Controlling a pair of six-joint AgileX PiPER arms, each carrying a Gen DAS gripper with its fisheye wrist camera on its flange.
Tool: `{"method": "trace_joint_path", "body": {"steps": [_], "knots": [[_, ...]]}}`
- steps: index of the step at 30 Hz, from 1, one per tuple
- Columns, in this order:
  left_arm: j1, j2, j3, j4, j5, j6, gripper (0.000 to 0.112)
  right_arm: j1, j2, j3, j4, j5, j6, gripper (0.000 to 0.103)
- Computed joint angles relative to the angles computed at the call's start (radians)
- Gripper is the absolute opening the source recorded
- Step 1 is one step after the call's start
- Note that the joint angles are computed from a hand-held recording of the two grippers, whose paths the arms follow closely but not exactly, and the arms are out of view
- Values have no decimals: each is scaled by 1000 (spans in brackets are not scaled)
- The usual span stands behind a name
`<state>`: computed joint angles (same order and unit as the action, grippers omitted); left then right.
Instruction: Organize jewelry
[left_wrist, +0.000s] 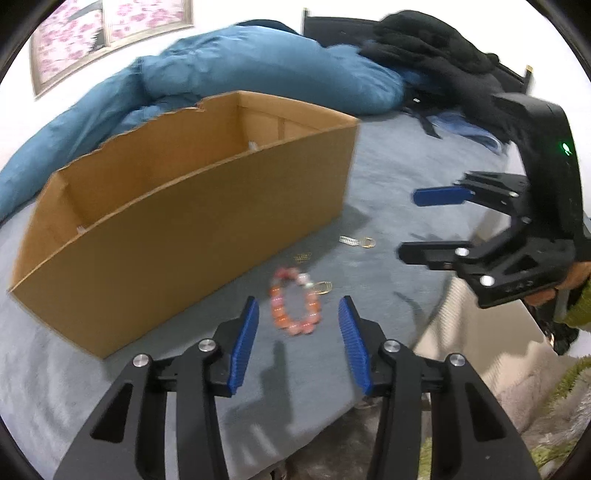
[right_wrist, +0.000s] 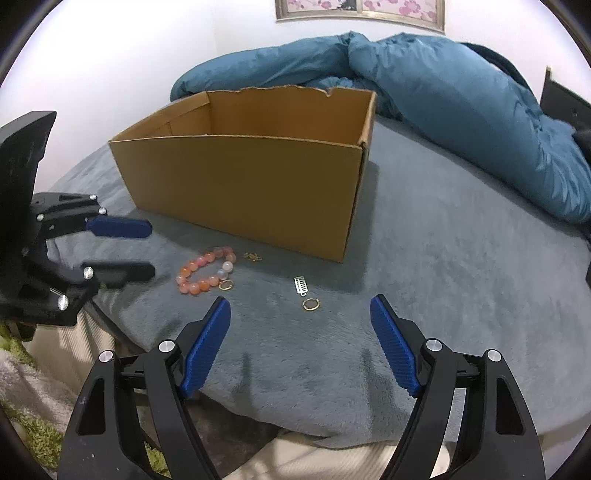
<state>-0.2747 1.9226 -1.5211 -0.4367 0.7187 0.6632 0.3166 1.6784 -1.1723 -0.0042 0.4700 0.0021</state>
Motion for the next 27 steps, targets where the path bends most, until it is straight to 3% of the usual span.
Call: {"method": "trace_joint_path", "body": {"steps": [3, 6, 10, 22, 27], "knots": [[-4, 66, -86, -35, 70, 14, 44, -7, 15, -10, 3, 2, 7, 74], [9, 165, -213, -58, 196, -24, 44, -10, 23, -15, 15, 3, 6, 74], [16, 252, -307, -24, 276, -95, 44, -10, 31, -19, 16, 8, 12, 74], [54, 181, -203, 228, 134, -223, 44, -18, 33, -15, 23, 8, -1, 74], [85, 147, -182, 230, 119, -236, 44, -24, 39, -11, 42, -4, -36, 73]]}}
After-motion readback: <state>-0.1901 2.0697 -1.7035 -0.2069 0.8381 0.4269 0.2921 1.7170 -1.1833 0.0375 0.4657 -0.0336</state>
